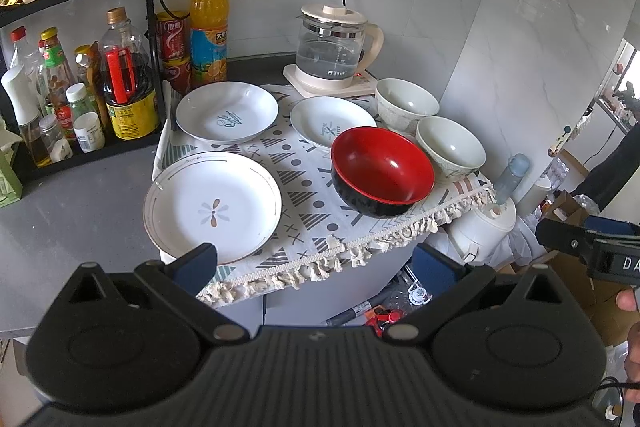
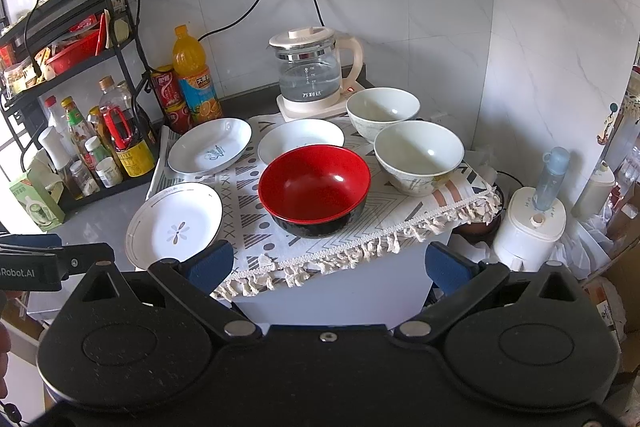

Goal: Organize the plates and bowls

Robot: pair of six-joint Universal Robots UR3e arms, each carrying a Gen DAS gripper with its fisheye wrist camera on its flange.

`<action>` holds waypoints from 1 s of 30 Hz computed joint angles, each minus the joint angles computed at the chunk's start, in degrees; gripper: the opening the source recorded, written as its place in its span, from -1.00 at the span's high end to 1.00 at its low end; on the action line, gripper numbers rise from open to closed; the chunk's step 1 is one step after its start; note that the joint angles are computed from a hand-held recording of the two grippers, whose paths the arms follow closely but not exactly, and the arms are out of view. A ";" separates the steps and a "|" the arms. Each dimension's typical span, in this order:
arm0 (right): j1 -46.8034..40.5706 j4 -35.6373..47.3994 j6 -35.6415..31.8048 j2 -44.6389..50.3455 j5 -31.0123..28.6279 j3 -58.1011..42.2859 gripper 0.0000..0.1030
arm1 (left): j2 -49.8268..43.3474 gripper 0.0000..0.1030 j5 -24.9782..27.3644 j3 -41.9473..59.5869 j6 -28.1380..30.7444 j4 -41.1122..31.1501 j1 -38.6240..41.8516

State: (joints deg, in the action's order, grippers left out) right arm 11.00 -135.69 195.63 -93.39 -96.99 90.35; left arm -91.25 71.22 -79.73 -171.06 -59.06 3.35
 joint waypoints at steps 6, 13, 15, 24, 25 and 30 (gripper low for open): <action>-0.19 0.23 0.00 -0.15 0.01 0.13 -1.00 | 0.07 -1.00 0.04 -0.13 0.04 0.13 -0.01; -1.06 -0.60 -1.06 -0.68 1.41 1.14 -1.00 | -0.57 -1.00 1.05 0.59 -1.55 0.50 -0.91; -1.40 -0.97 -1.50 -0.77 1.88 1.42 -1.00 | -0.70 -1.00 1.67 0.51 -2.38 0.97 -1.41; -7.51 -3.79 -5.45 -4.43 8.75 6.66 -1.00 | -3.10 -0.99 6.71 2.33 -7.90 3.48 -5.65; -8.30 -4.08 -5.94 -4.68 9.39 7.08 -1.00 | -3.65 -0.99 7.17 2.93 -8.50 3.66 -6.19; -11.63 -4.55 -6.42 -5.18 11.85 8.03 -1.00 | -7.92 -0.99 9.45 8.37 -10.69 2.72 -8.78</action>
State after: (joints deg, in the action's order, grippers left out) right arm -0.63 -140.24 189.21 -98.56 -85.14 98.38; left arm -99.17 80.68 -71.36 -181.75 -56.34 -5.43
